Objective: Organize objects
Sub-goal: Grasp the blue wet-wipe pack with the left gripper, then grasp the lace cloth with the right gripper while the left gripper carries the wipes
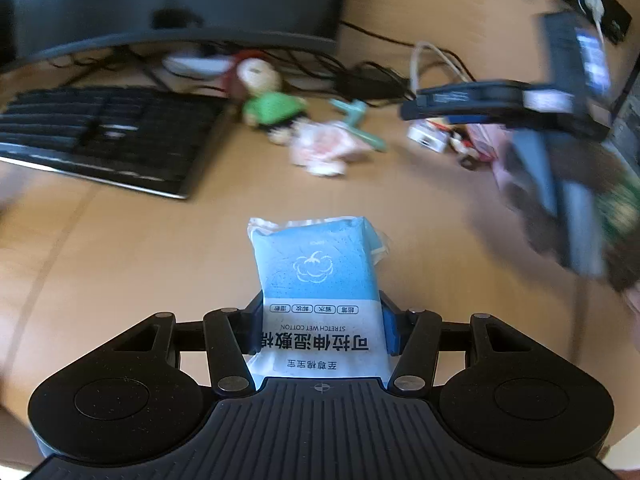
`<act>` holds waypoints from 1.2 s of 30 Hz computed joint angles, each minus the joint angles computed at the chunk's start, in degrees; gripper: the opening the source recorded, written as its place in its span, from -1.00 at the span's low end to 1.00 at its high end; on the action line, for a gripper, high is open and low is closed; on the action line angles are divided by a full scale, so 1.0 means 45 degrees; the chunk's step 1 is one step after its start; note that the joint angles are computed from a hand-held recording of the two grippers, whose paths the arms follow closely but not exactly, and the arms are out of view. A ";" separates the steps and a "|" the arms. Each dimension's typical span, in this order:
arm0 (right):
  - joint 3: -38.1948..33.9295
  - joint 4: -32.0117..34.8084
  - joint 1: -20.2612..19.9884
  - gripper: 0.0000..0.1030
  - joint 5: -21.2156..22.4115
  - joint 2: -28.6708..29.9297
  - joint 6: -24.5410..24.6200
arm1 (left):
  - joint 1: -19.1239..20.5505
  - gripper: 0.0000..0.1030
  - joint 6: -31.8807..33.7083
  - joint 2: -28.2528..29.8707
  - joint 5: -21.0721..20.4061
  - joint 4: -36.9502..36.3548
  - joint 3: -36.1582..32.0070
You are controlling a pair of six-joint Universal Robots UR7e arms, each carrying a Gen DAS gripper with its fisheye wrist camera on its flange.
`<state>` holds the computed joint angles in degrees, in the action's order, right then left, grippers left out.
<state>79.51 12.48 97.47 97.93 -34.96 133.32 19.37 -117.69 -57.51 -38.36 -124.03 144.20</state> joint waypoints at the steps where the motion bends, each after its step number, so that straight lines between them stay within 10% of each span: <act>1: -0.0637 0.0231 0.0201 0.12 0.0169 0.0566 0.0312 | -0.0285 0.12 -0.0464 -0.0308 -0.0175 0.0525 0.0177; 9: -0.2740 0.0815 0.0988 0.18 0.0452 0.2516 0.2032 | -0.1654 0.12 -0.2642 -0.1966 -0.1155 0.2172 0.1460; 15: -0.0537 -0.0388 0.1113 0.30 0.0646 0.2194 -0.0810 | -0.1683 0.12 -0.2173 -0.2270 -0.0917 0.1171 0.2061; 21: 0.0515 -0.1009 0.1145 -0.47 0.1163 0.1544 -0.0632 | -0.1104 0.12 -0.0066 -0.1124 -0.0154 -0.1057 0.1736; 36: 0.6868 -0.2711 -0.1004 -0.48 0.1572 -0.6093 -0.1482 | 0.1968 0.12 1.0650 0.3363 0.0380 -1.0866 -0.1227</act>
